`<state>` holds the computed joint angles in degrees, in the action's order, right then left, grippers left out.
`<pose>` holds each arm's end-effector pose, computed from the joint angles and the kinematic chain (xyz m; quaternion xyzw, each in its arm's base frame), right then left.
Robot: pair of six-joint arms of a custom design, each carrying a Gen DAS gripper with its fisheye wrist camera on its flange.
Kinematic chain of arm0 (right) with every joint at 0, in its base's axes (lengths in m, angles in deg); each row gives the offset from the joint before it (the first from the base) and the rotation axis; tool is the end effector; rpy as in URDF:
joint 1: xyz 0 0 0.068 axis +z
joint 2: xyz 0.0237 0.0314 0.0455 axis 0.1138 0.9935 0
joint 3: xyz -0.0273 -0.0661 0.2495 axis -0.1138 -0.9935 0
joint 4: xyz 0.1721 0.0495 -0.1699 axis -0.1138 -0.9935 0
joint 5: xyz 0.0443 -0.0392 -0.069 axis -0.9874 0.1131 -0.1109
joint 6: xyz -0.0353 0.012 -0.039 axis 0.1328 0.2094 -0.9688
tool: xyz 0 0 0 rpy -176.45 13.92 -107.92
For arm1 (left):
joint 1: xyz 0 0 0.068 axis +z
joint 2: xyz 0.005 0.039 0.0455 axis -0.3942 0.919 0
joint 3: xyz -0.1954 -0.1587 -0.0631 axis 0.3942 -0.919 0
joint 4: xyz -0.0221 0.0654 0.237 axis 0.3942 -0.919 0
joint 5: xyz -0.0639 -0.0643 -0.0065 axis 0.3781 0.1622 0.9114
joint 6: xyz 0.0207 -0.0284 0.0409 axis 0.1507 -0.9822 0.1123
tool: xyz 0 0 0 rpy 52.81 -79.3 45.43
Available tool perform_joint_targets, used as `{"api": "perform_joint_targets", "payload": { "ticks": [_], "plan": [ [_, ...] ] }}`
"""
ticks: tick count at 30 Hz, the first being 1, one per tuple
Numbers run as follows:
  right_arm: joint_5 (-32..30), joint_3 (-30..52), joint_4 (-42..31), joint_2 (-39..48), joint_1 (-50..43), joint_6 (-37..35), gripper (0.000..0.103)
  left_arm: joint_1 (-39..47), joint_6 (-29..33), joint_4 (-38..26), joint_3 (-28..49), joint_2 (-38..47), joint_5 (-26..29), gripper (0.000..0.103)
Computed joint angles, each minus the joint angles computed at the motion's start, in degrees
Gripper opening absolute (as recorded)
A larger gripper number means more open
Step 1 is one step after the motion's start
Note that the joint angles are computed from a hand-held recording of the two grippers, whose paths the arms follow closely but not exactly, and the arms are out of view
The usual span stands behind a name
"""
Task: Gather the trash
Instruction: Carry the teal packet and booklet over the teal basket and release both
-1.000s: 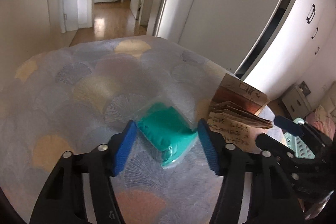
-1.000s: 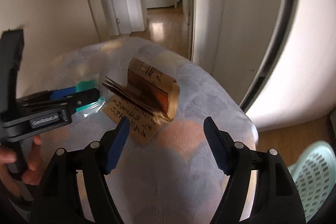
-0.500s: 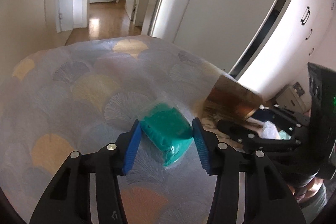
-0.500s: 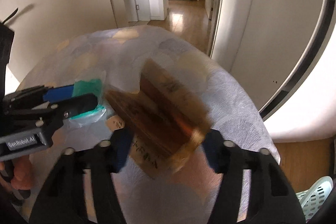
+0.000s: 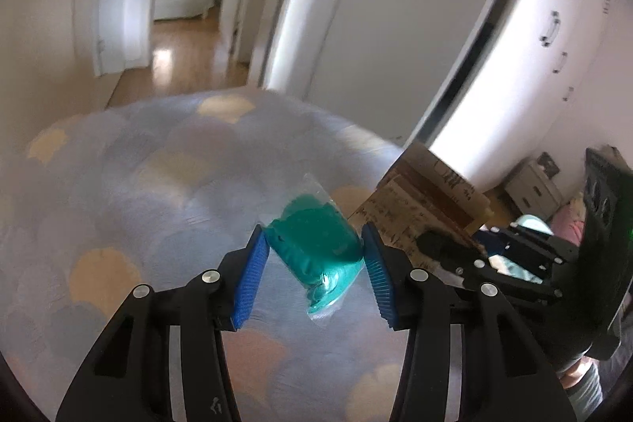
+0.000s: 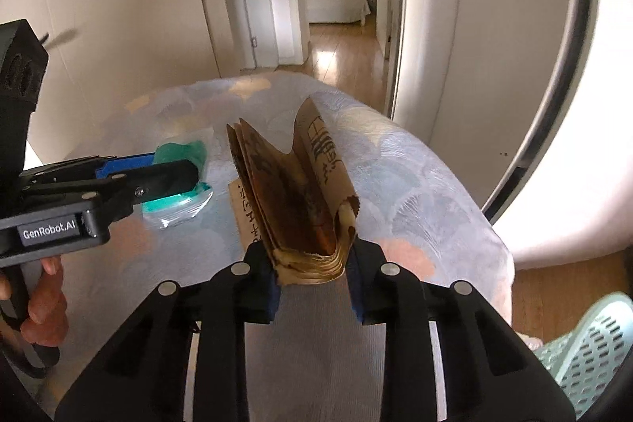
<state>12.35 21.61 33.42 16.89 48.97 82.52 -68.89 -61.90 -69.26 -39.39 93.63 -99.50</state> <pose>0.2428 0.2224 0.1241 -0.2983 0.8761 0.1565 0.3449 0.1610 -0.1431 0.1164 -0.0915 0.9054 -0.1204 0.3966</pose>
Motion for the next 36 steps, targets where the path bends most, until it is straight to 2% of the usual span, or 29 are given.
{"api": "perform_joint_targets", "payload": {
  "ticks": [6,10,14,19,22,28,34,36],
  "plan": [
    [5.44,-11.96,1.05,-14.54,-0.09,2.77,0.024,-6.64,1.59,1.68,1.38,-2.17,-2.32,0.047],
    [4.22,-20.12,-1.47,-28.03,-4.78,4.77,0.024,-10.96,2.95,-0.69,7.11,0.14,-4.19,0.047],
    [4.81,-25.56,-8.78,-42.87,-10.71,4.89,0.024,-14.97,4.94,-0.92,13.57,5.12,-5.12,0.047],
    [2.54,-29.71,-24.01,-64.16,-23.85,3.31,0.024,-18.45,7.99,-1.33,24.62,14.64,-4.3,0.047],
    [-3.85,-30.9,-31.38,-72.26,-37.16,0.6,0.024,-19.49,9.41,-1.32,32.26,21.94,-1.35,0.047],
    [-16.5,-30.77,-36.95,-74.33,-62.5,-8.63,0.025,-20.94,11.51,-6.27,50.62,37.53,4.56,0.047],
    [-16.56,-30.03,-36.05,-71.21,-68.98,-10.81,0.025,-20.25,13.91,-13.22,67.08,49.63,7.96,0.048],
    [-16.73,-29.57,-34.47,-68.24,-70.27,-11.4,0.026,-19.67,14.2,-15.49,71.41,52.63,8.27,0.054]
  ]
}}
